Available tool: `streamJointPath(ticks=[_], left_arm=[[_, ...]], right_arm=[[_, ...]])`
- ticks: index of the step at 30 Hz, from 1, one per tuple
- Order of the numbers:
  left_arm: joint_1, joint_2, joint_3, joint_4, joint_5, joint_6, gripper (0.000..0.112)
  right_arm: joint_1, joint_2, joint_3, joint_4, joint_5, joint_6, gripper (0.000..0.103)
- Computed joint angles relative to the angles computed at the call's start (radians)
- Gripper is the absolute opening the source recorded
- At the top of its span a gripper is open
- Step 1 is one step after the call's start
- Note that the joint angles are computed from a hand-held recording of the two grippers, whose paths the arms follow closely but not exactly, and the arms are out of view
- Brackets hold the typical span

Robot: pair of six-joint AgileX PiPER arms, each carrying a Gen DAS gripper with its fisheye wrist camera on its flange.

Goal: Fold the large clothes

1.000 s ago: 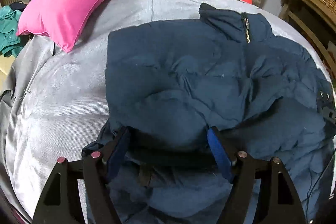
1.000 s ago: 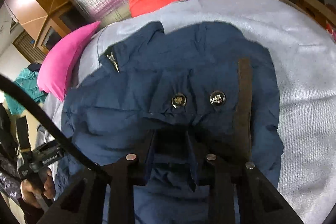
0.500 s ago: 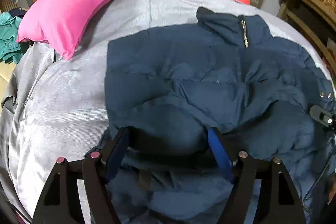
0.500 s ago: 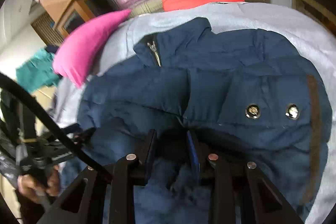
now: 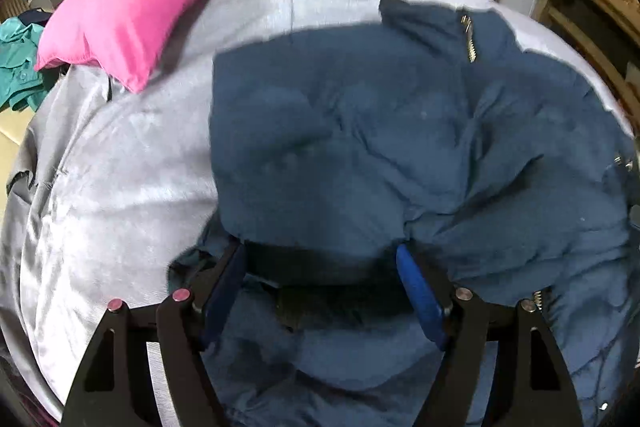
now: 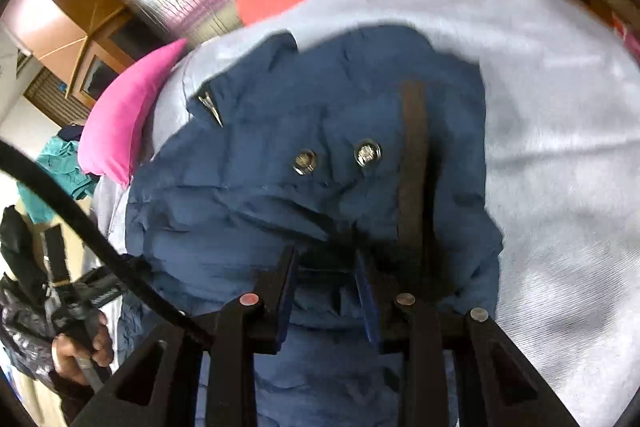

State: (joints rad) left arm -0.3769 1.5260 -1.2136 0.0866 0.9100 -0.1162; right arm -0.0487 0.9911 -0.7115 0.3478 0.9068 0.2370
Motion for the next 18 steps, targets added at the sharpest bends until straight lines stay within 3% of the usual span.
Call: streamJointPath(ticks=[4,7,10,13,18], left_arm=[[-0.015,-0.012,-0.011,0.026,0.014,-0.016,0.077],[-0.003,-0.044,-0.01,-0.016,0.021,0.024,0.077],[0.058,-0.078,-0.021,-0.194,0.049,0.153,0.077],[0.124,-0.087,-0.021,-0.401,0.128,0.276,0.077],[0.222,-0.058,0.023,-0.607,0.24,0.325,0.077]], right_arm=[[-0.027,-0.021,-0.021,0.015,0.045,-0.035,0.033],[-0.136,-0.033,-0.018,0.153,0.107,-0.164,0.039],[-0.245,-0.037,0.007,0.335,0.176,-0.32,0.053],[-0.296,-0.031,0.054,0.465,0.232,-0.396,0.057],[-0.264,0.021,0.179,0.616,0.163,-0.394,0.063]])
